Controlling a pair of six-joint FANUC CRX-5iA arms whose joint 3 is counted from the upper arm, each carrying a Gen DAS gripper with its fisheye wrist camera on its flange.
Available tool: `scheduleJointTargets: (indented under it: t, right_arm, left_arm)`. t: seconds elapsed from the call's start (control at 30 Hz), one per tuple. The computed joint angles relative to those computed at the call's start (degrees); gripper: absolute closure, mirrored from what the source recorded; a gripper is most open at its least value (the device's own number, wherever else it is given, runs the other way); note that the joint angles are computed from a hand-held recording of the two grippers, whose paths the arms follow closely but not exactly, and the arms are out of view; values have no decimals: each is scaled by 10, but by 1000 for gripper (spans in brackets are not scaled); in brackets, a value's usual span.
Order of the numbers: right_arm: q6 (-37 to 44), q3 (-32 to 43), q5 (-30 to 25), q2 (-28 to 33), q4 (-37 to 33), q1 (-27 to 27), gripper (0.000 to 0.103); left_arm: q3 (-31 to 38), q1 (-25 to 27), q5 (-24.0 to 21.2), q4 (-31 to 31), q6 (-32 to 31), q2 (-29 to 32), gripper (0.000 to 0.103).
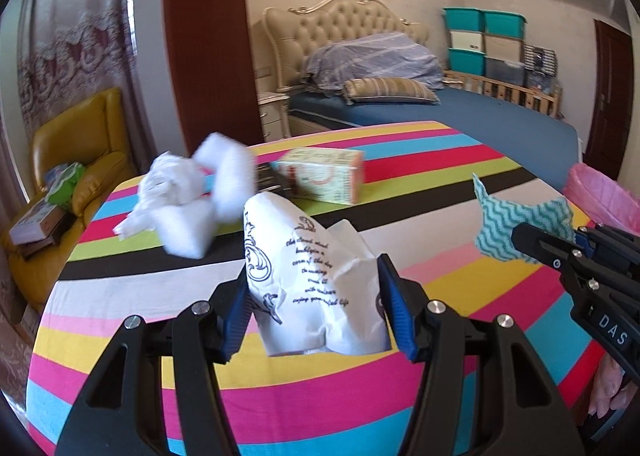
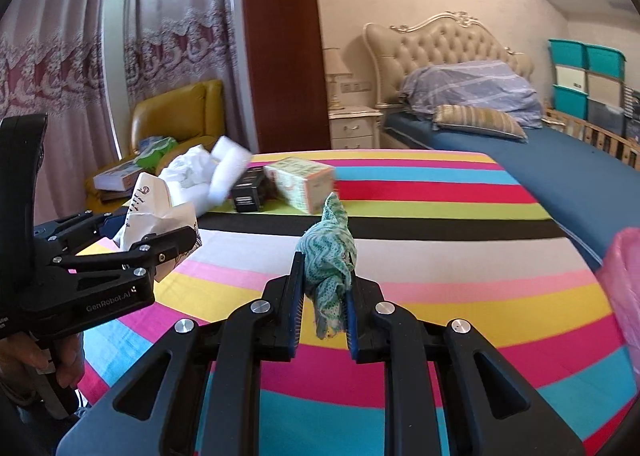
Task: Collect trash
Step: 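Carry the paper cup and green cloth with both grippers over the wastebasket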
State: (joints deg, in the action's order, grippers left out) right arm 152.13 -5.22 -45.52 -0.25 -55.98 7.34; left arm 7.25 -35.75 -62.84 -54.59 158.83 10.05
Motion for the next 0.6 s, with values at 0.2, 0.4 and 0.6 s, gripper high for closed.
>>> scheduleJointTargets:
  t: [0.2, 0.4, 0.6]
  right_arm:
    - [9, -3, 8, -2, -11, -35, 85]
    - [6, 3, 21, 3, -20, -77, 85]
    - [-10, 14, 39, 13, -15, -109, 85]
  left_arm:
    - [44, -1, 20, 17, -42, 39, 46]
    - [92, -3, 53, 37, -84, 77, 46]
    - [149, 4, 86, 72, -145, 120, 46]
